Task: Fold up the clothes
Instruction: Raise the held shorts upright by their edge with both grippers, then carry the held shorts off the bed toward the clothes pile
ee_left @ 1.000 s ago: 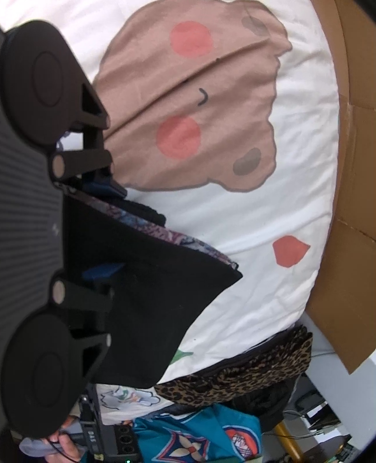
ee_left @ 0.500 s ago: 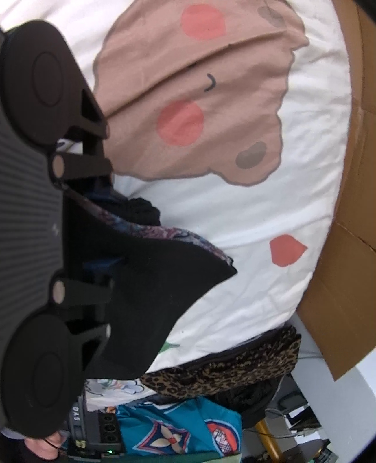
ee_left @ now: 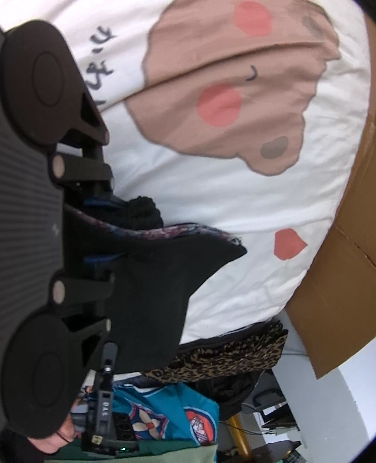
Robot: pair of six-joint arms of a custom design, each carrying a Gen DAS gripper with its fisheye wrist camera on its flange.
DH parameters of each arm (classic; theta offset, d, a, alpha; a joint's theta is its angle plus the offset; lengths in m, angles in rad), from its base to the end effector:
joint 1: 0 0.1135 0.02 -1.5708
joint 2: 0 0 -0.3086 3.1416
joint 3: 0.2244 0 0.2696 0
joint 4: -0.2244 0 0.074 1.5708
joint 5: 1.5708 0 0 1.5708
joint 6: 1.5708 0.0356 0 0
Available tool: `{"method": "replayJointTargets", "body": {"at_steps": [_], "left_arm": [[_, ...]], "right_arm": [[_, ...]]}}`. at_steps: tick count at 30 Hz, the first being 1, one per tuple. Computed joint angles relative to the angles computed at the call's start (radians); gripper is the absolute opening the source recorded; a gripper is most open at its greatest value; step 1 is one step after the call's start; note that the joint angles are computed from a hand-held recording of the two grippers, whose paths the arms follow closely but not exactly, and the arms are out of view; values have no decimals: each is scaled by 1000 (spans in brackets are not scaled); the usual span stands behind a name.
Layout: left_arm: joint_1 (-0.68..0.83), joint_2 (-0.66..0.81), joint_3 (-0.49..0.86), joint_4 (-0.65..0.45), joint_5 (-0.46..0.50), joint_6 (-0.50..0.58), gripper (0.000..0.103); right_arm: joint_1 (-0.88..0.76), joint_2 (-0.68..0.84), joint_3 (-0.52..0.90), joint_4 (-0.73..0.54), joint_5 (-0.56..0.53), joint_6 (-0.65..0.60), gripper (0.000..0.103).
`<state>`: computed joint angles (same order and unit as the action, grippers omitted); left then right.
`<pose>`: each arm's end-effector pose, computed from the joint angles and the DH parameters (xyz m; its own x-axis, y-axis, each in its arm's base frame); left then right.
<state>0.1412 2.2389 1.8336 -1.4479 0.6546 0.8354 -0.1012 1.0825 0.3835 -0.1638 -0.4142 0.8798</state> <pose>0.4465 0.0416 0.2091 -0.8452 0.4740 -0.2467 0.5175 0.6111 -0.5989 0.1849 -0.0044 0.1819 -0.6110 0.7711 -0.1788 0.4754 0.5381 0.6960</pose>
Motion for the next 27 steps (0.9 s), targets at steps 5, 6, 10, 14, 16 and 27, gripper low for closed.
{"method": "replayJointTargets", "body": {"at_steps": [5, 6, 10, 14, 16, 27], "left_arm": [[-26, -9, 7, 9, -40, 35, 44], [-30, -7, 13, 7, -45, 39, 46], [-42, 10, 27, 5, -57, 45, 54], [-45, 48, 55, -18, -40, 23, 59], [-43, 67, 72, -37, -26, 13, 61], [-22, 8, 10, -2, 14, -19, 33]], "right_arm": [[-14, -11, -19, 8, -20, 7, 12], [-20, -15, -28, 11, -21, 14, 12], [-38, -27, -67, 27, -33, 30, 23], [-26, -5, -119, 112, -66, 68, 23], [-6, 29, -154, 204, -78, 114, 23], [76, 117, -269, 540, -40, 281, 8]]}}
